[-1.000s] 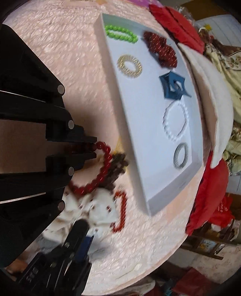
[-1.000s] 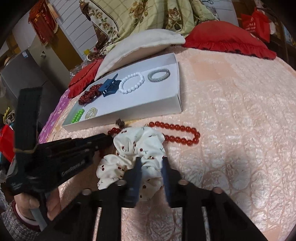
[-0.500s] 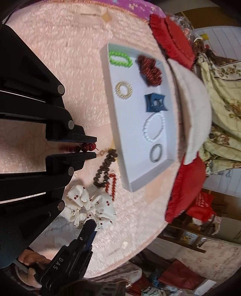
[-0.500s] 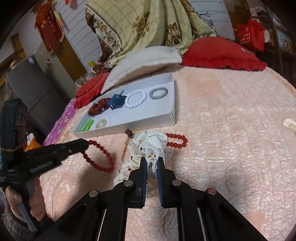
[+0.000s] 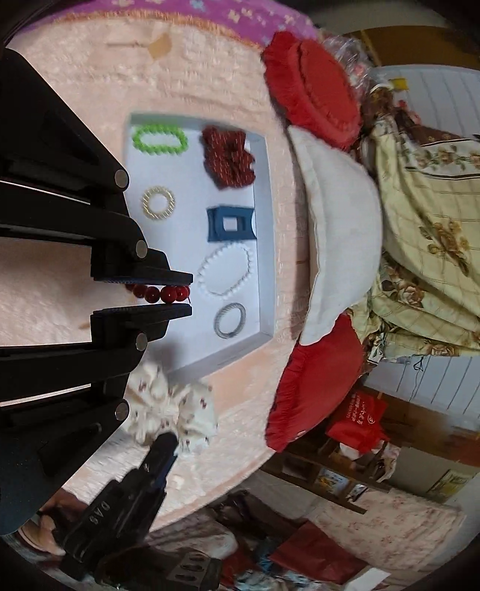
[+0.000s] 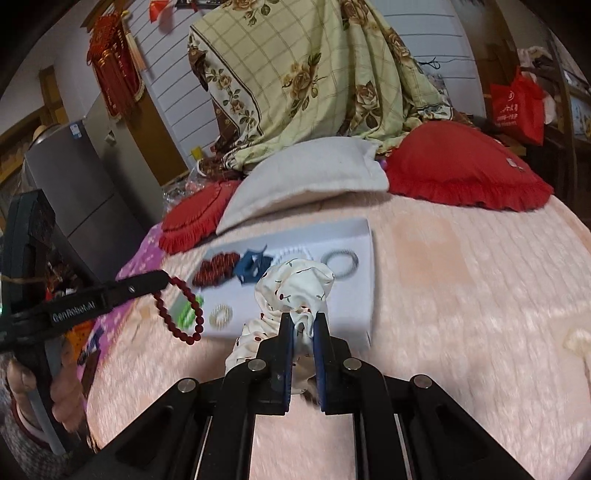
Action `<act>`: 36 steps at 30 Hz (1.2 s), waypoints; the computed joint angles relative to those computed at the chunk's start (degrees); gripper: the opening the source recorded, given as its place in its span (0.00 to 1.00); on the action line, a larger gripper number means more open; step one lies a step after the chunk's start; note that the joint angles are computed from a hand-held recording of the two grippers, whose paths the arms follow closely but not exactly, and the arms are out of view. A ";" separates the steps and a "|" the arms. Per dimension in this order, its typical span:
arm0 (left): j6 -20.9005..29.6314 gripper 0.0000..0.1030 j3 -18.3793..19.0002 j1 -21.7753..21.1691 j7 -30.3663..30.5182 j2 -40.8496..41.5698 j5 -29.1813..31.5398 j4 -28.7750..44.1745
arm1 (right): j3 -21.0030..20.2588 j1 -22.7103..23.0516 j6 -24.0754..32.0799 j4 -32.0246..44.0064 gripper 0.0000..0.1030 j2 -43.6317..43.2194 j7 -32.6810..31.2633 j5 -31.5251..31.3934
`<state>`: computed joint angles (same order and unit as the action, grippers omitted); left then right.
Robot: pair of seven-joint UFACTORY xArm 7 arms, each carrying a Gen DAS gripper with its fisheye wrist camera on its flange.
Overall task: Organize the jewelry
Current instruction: 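Carry red bracelet and scrunchie into the white box while both tools open to release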
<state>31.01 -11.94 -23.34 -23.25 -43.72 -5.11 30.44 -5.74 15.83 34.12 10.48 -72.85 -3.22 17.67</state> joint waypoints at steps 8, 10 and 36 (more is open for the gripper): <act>-4.86 0.08 5.61 -1.60 5.86 16.21 -6.52 2.03 | -1.72 5.05 -10.59 5.32 0.09 24.59 -1.77 2.88; -5.03 0.08 5.02 0.14 5.54 17.20 -5.77 1.25 | -1.85 5.30 -11.45 5.85 0.09 27.22 -2.35 3.35; 4.25 0.12 5.03 7.78 1.52 -2.77 0.25 -7.97 | 3.78 7.66 -14.34 10.23 0.28 34.60 1.02 4.97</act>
<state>35.26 -6.91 -15.56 -21.73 -46.50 -4.87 22.46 -1.96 23.49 19.78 20.72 -38.24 -2.20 22.64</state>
